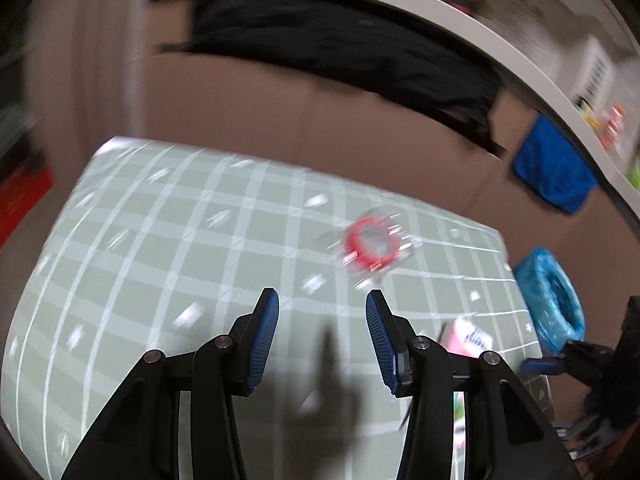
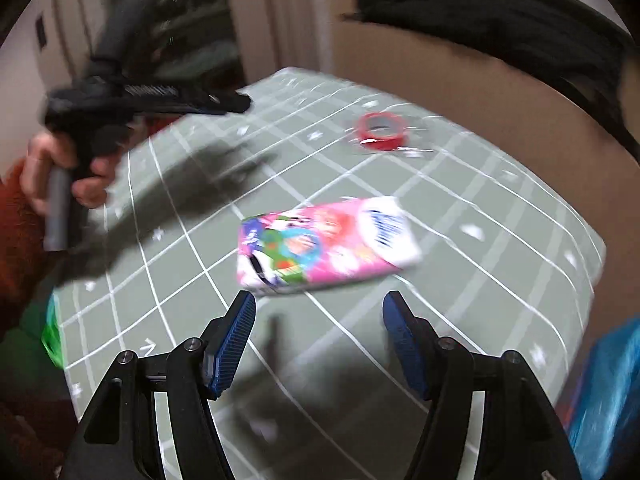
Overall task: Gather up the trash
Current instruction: 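Move both tools back over the table toward the pink packet and tape roll, then grasp the pink Kleenex packet with the right tool while the left tool grasps the red tape roll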
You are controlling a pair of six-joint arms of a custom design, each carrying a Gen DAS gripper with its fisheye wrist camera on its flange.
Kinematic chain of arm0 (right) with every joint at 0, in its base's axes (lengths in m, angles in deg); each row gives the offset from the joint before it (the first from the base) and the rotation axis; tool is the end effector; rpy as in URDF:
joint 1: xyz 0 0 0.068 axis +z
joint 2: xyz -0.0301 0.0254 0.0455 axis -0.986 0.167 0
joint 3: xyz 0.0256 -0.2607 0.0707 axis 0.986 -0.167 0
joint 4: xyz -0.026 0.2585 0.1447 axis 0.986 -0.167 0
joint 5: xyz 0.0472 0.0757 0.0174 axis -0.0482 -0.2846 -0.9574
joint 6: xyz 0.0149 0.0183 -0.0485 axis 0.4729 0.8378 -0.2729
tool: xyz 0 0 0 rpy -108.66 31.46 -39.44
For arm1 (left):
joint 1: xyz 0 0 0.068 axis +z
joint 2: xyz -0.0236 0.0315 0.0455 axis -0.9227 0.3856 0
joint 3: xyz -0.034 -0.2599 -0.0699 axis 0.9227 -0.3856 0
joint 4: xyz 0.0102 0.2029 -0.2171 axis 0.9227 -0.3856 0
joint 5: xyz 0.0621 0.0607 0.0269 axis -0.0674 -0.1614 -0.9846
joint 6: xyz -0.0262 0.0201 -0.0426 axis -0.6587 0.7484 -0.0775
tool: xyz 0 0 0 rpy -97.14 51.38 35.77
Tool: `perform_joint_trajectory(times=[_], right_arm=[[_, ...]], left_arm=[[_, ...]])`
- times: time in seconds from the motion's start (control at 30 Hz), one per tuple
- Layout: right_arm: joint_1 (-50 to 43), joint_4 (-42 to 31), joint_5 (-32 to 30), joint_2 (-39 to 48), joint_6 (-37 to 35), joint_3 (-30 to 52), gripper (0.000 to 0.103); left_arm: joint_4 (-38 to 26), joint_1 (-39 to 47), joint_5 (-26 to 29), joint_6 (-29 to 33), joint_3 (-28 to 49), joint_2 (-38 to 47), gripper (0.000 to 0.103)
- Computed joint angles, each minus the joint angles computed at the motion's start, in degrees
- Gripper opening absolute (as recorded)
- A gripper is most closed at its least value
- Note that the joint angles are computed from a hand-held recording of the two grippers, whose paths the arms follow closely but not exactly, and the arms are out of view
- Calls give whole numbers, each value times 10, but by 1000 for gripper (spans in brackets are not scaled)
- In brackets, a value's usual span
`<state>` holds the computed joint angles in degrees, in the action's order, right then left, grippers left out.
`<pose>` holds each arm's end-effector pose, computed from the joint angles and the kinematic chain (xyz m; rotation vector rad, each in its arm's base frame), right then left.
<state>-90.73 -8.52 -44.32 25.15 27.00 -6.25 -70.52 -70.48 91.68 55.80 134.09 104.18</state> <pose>0.1688 -0.0153 0.1891 -0.4647 2.4068 0.3040 0.3535 -0.0362 0.2014 0.4499 2.3491 -0.5547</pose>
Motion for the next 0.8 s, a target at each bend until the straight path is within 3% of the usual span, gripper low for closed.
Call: perform_joint_trajectory(times=[0.1,0.2,0.4,0.5,0.57,0.7,0.8], right_arm=[[-103,-38,-55,-42,-51,-1,64],[-170,-51,-84,-37,-80,-2,64],[-255,-73,-121,-11,-134,-5,64],[-266,-70,-120,3,-142,-7,64],[-269,-70,-122,12,-138,-7,64],[-240,-73,-135,6,-93,-5,64],[-173,-58,-118,-10,-18,-6,68]], left_arm=[[-22,-44,2,8,103,98,47],[-36,-84,-30,-15,214,195,47],[-84,-138,-140,19,336,302,47],[-76,-139,-132,29,302,278,46],[-71,-137,-131,30,264,250,40],[-32,-123,-148,55,148,164,34],[-12,-91,-149,71,72,102,34]])
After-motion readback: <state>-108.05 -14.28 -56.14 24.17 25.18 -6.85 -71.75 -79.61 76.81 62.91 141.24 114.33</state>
